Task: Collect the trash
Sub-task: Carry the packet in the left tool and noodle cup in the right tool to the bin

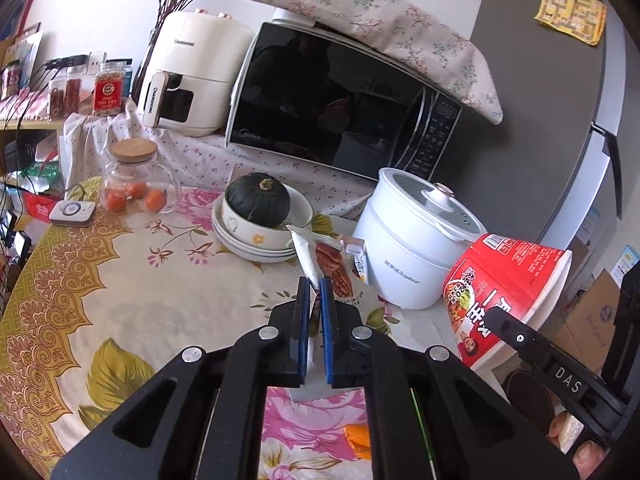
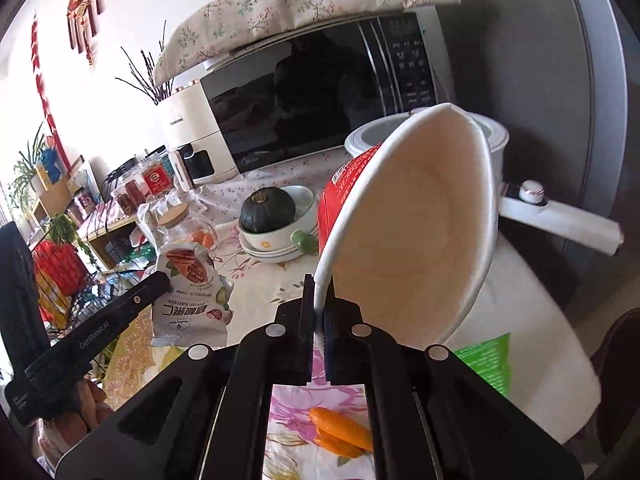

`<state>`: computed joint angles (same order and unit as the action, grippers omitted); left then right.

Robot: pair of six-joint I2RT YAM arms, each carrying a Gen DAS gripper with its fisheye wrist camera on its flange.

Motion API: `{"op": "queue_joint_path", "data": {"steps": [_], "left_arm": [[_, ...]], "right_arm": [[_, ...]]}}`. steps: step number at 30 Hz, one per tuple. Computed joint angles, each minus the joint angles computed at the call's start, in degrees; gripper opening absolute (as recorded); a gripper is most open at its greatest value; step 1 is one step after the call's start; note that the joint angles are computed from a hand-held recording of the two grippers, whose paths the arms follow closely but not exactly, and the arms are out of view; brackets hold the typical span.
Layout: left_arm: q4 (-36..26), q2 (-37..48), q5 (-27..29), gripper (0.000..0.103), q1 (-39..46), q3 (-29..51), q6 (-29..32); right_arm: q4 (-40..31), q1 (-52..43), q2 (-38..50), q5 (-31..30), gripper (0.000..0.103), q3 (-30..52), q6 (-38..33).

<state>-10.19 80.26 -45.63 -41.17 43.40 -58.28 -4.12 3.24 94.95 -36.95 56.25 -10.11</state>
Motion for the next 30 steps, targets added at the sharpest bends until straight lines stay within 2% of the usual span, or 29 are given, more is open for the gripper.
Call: {"op": "queue_joint_path", "data": {"steps": [6,11,21,30], "left_arm": [[-1.02,5.35,-4.22,0.006,-3.78,5.86,1.94],[0.01,10.05,-5.38,0.006,-6.14,10.41,4.07],[2.03,17.03,-4.52,0.006,-9.52,17.81,5.27],[1.7,25.22,-2.65,0.006,-11.86,28.71,8.29]], "right_arm": [[3.11,-3.69,-5.26,2.63,0.002,-4.24,-3.6],[5.25,-7.15,-7.5,4.25,0.002,-6.26,-6.45],[4.97,-15.21,-7.98,1.99,0.002,-5.44,-9.23],[5.4,-23.28,-5.65,0.31,0.002,-3.06,-11.29]]}}
